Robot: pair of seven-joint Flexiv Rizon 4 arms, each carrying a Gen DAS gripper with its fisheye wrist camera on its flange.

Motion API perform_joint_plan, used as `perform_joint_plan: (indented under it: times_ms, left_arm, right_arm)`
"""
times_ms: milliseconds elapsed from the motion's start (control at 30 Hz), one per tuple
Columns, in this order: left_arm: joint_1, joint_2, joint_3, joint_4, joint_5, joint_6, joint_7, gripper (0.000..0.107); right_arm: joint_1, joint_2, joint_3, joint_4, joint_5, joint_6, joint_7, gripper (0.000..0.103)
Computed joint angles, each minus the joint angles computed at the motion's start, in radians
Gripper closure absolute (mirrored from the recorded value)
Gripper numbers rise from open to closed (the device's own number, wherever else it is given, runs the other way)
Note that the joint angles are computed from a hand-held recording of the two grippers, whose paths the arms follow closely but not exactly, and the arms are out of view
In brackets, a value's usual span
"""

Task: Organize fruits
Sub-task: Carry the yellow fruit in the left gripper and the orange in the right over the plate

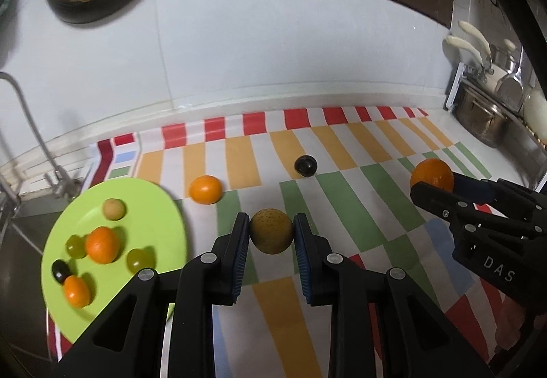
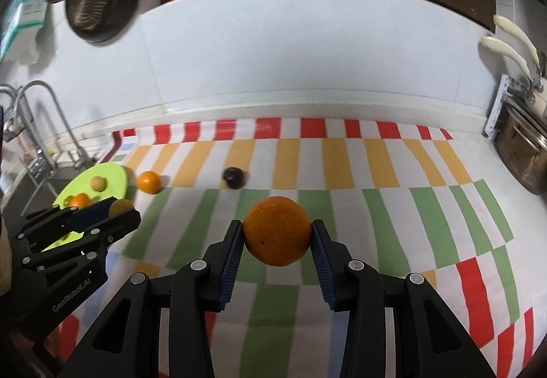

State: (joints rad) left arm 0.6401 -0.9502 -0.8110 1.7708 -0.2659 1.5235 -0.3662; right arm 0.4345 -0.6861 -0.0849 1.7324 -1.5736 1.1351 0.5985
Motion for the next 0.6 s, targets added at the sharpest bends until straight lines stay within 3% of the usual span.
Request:
perform_joint_plan:
  times_ms: [300,600]
  left_arm:
    - [0.13,0.001,-0.088,0.068,0.053,0.047,-0.03,0.08]
    - [0.243,-0.001,-0.137,0.084,0.101,0.031,-0.038,0.08]
  right_arm:
    - [0.023,0.006,0.014,-0.028,-0.056,-0.006,0.011,0.062]
    - [0.074,-0.021,0.021,-0.096,-0.053,-0.021,-0.007,0.062]
